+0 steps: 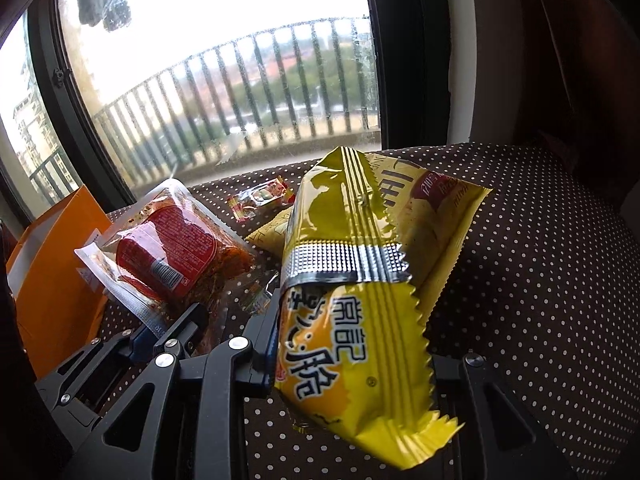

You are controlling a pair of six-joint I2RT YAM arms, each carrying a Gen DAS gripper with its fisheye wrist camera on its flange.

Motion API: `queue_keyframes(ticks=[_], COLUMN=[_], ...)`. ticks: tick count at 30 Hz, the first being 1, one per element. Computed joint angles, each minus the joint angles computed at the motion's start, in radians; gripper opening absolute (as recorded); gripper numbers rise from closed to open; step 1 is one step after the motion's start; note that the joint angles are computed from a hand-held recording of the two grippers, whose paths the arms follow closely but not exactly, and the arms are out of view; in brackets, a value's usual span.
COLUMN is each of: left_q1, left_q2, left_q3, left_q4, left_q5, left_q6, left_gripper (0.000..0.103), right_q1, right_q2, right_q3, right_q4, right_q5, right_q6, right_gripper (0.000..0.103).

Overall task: Organize snacks
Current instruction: 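Grasp the red sausage pack with the left tool while the right holds the yellow bag, then carry the red pack and yellow bar bag in both tools over the orange box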

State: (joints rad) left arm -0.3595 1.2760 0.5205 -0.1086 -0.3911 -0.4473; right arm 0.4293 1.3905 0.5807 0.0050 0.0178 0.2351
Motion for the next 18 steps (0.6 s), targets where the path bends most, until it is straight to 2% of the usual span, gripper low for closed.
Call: queue_keyframes(ticks=[6, 18], left_q1=[-0.052, -0.233], left_q2=[-0.081, -0.356], left_q3=[-0.034, -0.095], left_q4=[-0.056, -0.311], left_q5=[-0.025, -0.152], left_q6=[-0.011, -0.132], left_gripper=[0.008, 0.008], right_q1=[0.012, 0.063], right_q2=[-0.088, -0.321], right_q3=[-0.052, -0.135], right_q4=[-0.036, -0.158], right_q5=[0.004, 0.014], right_q6=[0.023, 0.079], right_gripper=[0.035, 0.035])
